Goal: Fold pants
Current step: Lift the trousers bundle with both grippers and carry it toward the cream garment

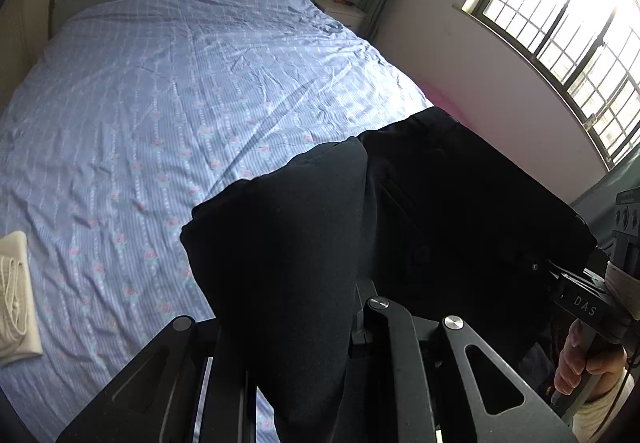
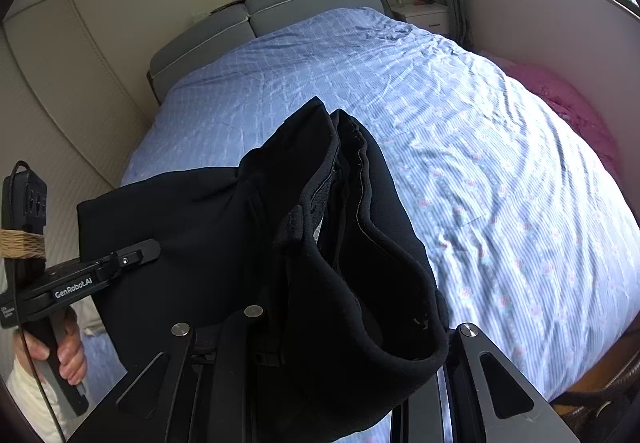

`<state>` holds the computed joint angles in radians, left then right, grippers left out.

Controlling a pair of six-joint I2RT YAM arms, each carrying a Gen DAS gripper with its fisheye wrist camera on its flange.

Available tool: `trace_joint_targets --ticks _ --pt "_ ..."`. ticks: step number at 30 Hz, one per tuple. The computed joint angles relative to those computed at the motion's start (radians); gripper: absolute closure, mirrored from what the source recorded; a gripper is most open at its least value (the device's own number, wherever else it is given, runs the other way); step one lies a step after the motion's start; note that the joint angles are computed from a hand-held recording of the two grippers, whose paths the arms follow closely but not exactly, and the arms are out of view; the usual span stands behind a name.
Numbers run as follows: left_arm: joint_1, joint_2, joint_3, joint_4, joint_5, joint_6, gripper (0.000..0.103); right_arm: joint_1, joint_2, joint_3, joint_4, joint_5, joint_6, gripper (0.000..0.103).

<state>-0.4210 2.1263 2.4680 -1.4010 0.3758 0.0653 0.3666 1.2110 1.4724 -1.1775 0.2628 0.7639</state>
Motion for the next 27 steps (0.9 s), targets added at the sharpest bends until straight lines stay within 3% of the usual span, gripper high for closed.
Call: trace_joint_targets --ticks 6,13,21,27 --pt "0.119 -0.297 -0.367 0.110 -0.023 -0.003 0.085 0.314 0.107 0.189 -0.111 0.124 0.150 0.077" --pt "0.241 -0.528 -0.623 0.171 -0.078 -0.065 0.085 0.496 0.224 0.304 -0.065 0.125 0.137 0.077" --pt "0.445 -0.654 -0.738 0.126 -0.041 -0.010 0.085 0.627 0.348 0.392 -0.012 0.103 0.142 0.077" --pt "0.686 -0.623 -0.723 0.067 0.064 0.138 0.085 0.677 0.554 0.621 -0.036 0.084 0.126 0.077"
